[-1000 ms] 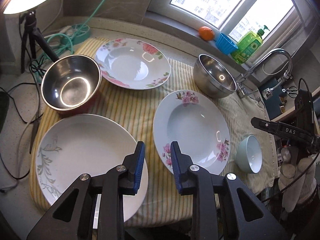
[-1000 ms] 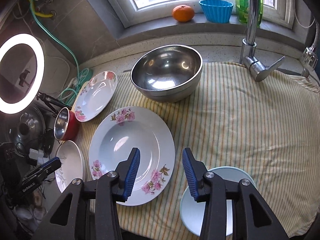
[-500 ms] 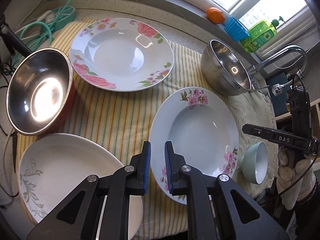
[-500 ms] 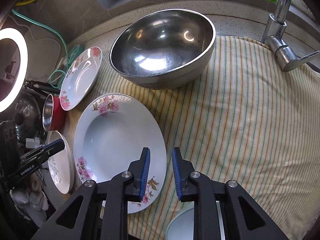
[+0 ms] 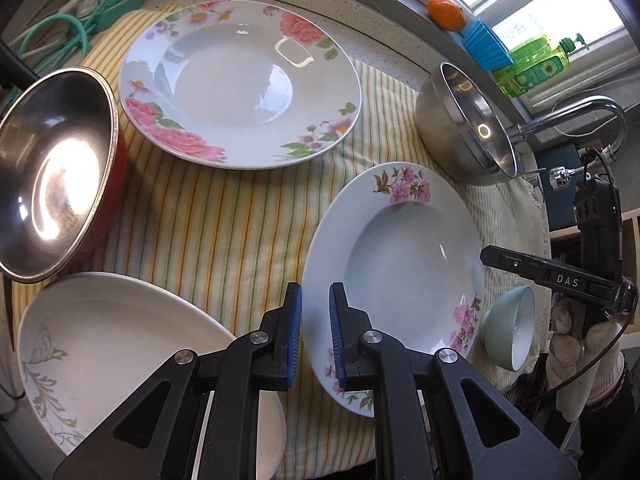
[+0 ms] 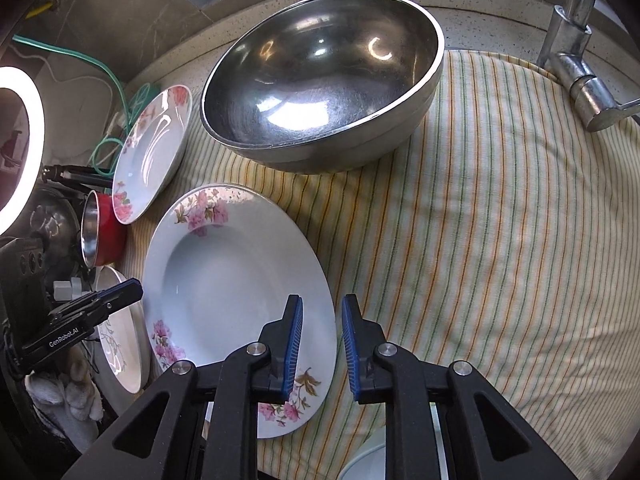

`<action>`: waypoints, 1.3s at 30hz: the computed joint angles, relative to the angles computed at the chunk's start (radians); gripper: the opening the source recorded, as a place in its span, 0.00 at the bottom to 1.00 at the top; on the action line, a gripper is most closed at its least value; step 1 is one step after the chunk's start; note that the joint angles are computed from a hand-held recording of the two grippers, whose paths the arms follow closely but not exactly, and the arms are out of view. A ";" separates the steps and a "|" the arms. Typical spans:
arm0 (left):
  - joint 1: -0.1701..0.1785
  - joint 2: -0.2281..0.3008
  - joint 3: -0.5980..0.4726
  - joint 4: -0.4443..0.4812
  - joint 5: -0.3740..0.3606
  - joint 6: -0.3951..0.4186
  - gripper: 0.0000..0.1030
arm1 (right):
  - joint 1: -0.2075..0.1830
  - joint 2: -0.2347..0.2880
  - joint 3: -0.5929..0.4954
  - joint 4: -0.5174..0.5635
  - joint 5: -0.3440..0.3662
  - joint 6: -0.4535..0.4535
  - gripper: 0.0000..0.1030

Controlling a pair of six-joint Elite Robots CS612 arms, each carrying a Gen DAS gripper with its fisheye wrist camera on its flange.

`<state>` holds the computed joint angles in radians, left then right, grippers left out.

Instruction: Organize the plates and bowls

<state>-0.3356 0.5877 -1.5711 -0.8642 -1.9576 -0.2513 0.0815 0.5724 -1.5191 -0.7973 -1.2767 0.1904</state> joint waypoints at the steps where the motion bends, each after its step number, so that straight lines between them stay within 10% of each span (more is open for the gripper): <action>1: -0.001 -0.001 0.001 0.001 0.002 0.004 0.12 | 0.001 0.000 0.002 0.004 -0.001 -0.005 0.18; 39: -0.010 0.007 -0.037 0.033 0.019 0.013 0.12 | 0.029 -0.030 0.057 0.063 -0.065 -0.043 0.17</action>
<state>-0.3453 0.5951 -1.6077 -0.8312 -1.9385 -0.2387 0.1105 0.5427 -1.4620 -0.7339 -1.3414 0.1470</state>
